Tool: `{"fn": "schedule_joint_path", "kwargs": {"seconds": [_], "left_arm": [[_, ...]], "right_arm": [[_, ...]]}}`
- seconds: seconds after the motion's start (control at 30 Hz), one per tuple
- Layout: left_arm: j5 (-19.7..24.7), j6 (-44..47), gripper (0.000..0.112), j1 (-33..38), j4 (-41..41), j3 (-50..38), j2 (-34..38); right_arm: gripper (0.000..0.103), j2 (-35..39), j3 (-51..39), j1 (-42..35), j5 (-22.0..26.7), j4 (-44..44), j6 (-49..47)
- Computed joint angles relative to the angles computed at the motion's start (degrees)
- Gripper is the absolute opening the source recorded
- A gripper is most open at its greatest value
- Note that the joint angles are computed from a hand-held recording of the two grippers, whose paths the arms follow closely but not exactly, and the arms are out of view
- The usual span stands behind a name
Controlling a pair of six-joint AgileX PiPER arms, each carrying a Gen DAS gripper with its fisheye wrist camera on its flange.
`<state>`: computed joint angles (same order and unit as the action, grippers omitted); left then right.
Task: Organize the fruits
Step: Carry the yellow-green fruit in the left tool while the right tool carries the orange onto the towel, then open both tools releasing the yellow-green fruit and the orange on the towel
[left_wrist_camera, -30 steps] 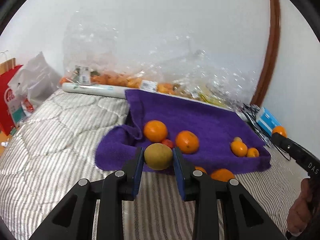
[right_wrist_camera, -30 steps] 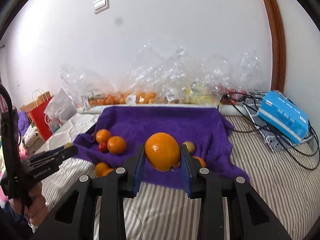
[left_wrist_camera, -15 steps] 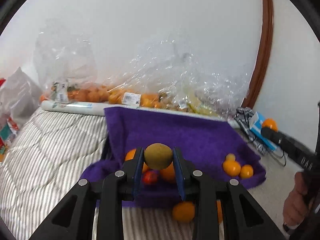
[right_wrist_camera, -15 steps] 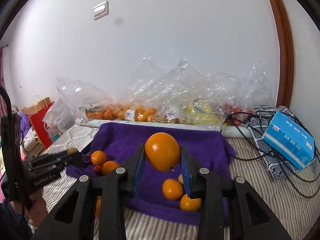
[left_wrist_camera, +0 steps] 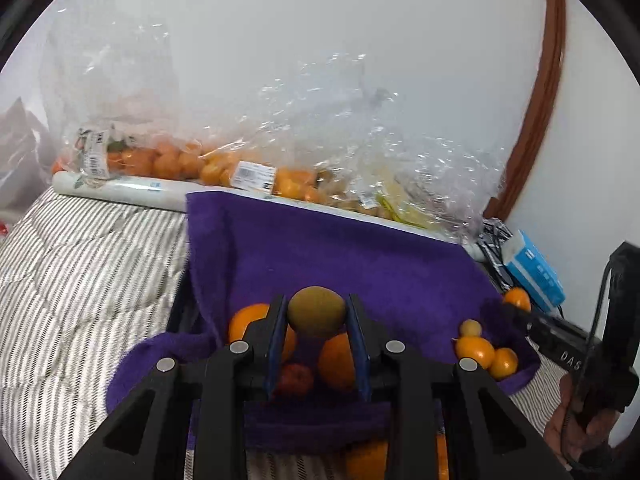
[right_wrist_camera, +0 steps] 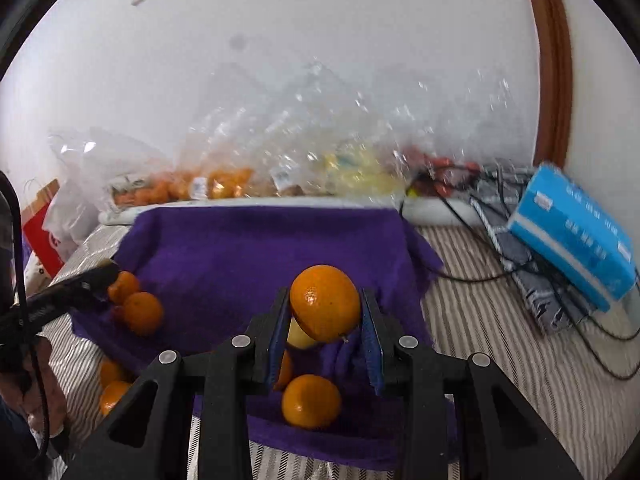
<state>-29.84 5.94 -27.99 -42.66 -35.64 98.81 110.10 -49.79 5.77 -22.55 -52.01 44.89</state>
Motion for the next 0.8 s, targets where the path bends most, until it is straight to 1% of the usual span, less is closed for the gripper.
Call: {"fn": "schedule_joint_path", "kwargs": {"seconds": [0.03, 0.07, 0.13, 0.2, 0.27, 0.3, 0.43, 0.5, 0.6, 0.67, 0.73, 0.77, 0.8], "left_arm": [[0.6, -1.6, 0.028, 0.7, 1.5, 0.0, 0.1], [1.2, -2.9, 0.028, 1.2, 2.6, -0.1, 0.3], [1.6, -3.6, 0.028, 1.7, 3.4, -0.3, 0.4], [2.6, -4.4, 0.028, 2.2, 4.7, -0.8, 0.8], [4.2, -5.6, 0.028, 2.8, 6.8, -1.5, 1.2], [4.2, -5.9, 0.028, 2.7, 7.4, -1.5, 1.2], [4.1, -2.7, 0.028, 1.7, 4.9, -1.9, 1.5], [4.2, -2.5, 0.028, 1.6, 4.9, -2.0, 1.7], [4.3, -2.1, 0.028, 1.6, 4.8, -2.1, 1.7], [4.4, -2.3, 0.028, 1.6, 5.0, -2.2, 1.7], [4.5, -1.9, 0.035, 1.4, 5.0, -2.3, 1.8], [4.2, -1.4, 0.042, 1.2, 4.8, -2.3, 1.8], [4.1, -0.3, 0.045, 0.8, 3.9, -2.4, 1.8]], "right_arm": [[0.034, 0.7, -0.8, 0.6, 1.4, -0.6, 0.5], [0.034, 1.2, -1.2, 1.4, 2.9, 0.7, -1.2], [0.034, 1.4, -0.8, 3.0, 4.6, 6.8, -8.1], [0.034, 1.7, -1.0, 3.7, 5.2, 6.0, -8.2], [0.034, 1.5, -0.6, 4.2, 6.1, 8.4, -10.9], [0.034, 1.4, -0.6, 4.3, 6.6, 9.2, -11.7], [0.034, 1.5, -1.2, 4.4, 7.9, 9.6, -11.9], [0.034, 1.6, -1.5, 4.2, 8.1, 6.9, -9.1], [0.044, 1.3, -1.3, 3.9, 7.8, 5.7, -8.0], [0.047, 1.0, -0.9, 3.8, 7.0, 6.7, -9.1], [0.055, 0.4, -0.1, 3.9, 6.2, 10.0, -12.4], [0.056, -0.1, 0.6, 3.8, 5.3, 11.9, -14.3], [0.058, -0.4, 1.1, 3.8, 4.6, 13.1, -15.6]]}}
